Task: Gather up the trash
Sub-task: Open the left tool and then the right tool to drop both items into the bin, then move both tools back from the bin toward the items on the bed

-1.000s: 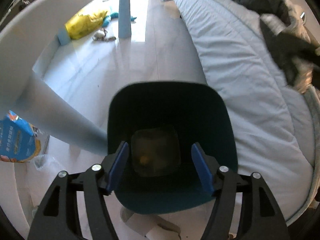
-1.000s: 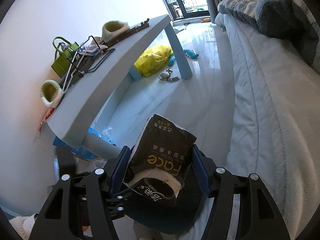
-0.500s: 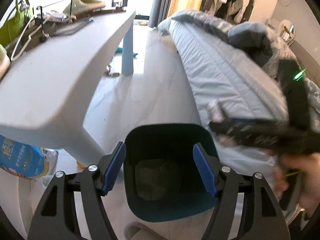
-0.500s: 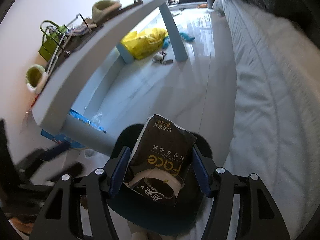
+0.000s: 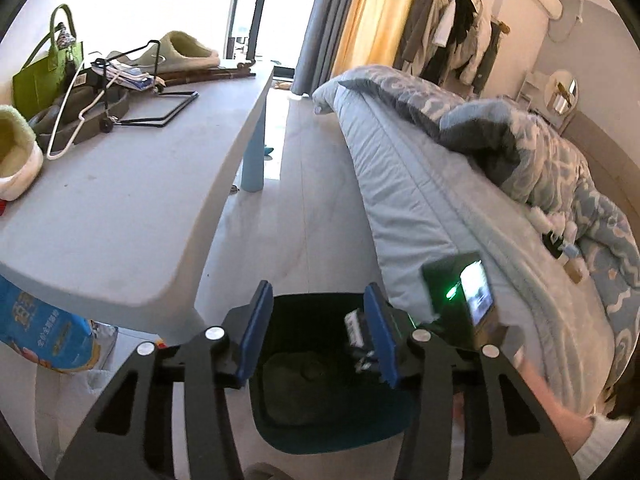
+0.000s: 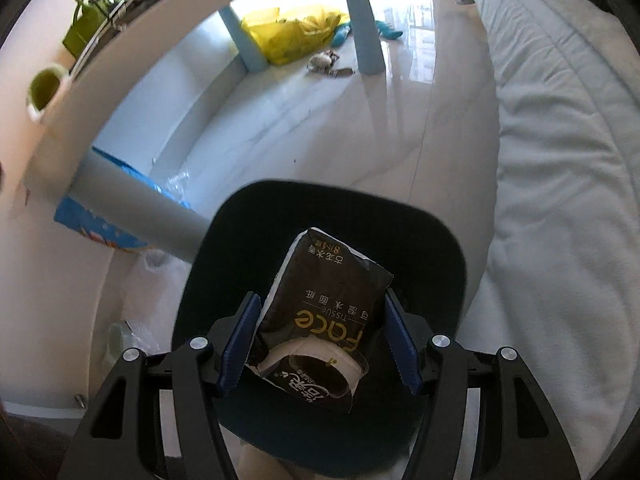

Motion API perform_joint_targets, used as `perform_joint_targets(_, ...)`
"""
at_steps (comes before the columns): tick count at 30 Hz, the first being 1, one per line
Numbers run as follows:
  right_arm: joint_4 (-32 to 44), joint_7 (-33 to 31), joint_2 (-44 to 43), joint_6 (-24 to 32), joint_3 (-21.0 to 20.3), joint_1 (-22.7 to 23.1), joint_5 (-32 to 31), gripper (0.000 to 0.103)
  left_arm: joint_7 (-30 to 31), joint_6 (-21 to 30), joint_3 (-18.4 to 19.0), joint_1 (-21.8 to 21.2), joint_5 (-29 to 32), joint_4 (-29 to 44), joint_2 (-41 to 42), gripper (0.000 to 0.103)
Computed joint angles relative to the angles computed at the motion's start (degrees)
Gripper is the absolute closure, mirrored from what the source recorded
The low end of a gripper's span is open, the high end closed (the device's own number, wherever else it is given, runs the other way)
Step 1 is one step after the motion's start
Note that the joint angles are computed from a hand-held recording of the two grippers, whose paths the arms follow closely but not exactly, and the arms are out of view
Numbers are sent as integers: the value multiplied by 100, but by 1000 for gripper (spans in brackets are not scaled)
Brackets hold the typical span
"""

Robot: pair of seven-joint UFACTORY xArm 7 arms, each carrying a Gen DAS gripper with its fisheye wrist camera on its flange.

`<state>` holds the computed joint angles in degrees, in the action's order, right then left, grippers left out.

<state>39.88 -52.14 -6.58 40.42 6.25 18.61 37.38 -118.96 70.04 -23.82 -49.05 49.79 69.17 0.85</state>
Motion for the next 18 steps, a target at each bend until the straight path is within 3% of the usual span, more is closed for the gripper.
perform_joint_targets(9,-304,263,134,-392,176,109,-717,37,-144,238,-91,22,110,36,-184,54)
perform_joint_targets(18,-286,-157,-215,-135,-16,132,-351,33,-55,608,-164,52,145,242,-186,54)
